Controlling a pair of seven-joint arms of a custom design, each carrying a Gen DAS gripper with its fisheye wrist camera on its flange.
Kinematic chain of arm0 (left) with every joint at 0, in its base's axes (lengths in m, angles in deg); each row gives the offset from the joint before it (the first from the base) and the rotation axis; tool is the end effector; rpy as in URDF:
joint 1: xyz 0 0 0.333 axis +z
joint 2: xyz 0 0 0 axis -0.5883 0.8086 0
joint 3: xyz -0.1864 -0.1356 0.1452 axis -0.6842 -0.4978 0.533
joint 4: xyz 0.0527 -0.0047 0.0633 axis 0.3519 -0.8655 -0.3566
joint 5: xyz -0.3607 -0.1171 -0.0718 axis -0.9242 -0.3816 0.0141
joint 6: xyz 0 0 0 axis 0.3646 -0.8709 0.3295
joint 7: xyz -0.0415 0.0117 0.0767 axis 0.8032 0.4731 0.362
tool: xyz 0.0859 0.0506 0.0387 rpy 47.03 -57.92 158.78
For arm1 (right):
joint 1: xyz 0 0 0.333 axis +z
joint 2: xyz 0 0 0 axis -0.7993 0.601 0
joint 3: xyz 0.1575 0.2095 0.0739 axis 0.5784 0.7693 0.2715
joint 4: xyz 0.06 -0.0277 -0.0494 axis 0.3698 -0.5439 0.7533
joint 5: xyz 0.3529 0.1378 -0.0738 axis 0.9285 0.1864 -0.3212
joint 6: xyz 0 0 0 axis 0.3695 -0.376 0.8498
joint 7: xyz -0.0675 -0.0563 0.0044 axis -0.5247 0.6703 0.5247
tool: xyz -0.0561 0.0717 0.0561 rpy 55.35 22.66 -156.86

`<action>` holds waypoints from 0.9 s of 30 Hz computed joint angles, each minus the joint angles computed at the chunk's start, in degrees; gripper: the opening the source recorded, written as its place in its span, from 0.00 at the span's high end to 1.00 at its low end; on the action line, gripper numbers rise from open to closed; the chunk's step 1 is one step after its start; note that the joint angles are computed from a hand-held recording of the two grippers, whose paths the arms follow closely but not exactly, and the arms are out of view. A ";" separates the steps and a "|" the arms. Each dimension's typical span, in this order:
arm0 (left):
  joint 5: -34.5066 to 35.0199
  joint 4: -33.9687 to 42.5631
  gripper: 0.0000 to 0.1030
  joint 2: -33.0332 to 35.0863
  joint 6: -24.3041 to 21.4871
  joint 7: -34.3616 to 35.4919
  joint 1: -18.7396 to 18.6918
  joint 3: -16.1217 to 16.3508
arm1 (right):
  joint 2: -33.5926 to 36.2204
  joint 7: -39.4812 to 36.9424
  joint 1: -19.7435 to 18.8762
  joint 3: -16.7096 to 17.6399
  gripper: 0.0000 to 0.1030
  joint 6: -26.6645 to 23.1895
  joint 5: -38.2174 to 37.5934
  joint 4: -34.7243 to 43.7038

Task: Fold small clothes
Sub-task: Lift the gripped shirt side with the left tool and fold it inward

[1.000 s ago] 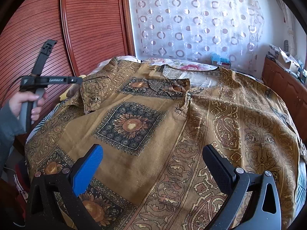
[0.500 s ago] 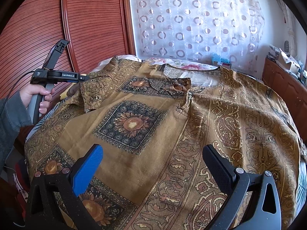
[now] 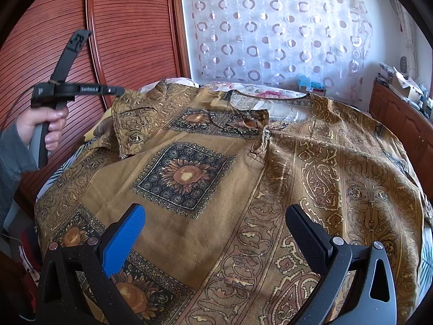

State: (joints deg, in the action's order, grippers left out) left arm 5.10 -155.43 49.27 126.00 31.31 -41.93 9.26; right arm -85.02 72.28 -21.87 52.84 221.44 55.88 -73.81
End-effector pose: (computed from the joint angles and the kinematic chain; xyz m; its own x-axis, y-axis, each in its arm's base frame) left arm 0.5072 -0.2222 0.5001 0.1486 -0.9887 -0.0188 -0.6498 -0.0833 -0.7556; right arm 0.4716 0.2562 0.4978 0.6974 -0.7142 -0.0591 -0.4707 -0.3943 -0.7893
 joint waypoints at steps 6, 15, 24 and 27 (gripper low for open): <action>-2.22 2.74 0.95 1.27 1.86 1.59 -0.54 0.30 | -0.05 -0.46 0.10 -0.06 0.00 -0.05 0.82 -0.04; 0.05 21.93 0.93 14.46 -3.28 6.97 -7.31 1.80 | 0.27 -0.46 -0.19 0.02 0.00 -0.59 1.40 0.37; -3.78 18.36 0.45 12.30 1.65 8.47 -9.69 4.89 | 0.45 -0.92 -0.46 0.28 0.00 -0.52 2.26 0.52; -4.27 16.15 0.31 11.25 1.31 8.81 -9.51 4.71 | 0.43 -0.80 -0.54 0.35 0.00 -0.44 2.26 0.49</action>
State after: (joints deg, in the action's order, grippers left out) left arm 0.83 -139.28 60.53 127.31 40.12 -51.43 13.98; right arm -84.59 71.48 -22.42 53.19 221.00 58.14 -73.32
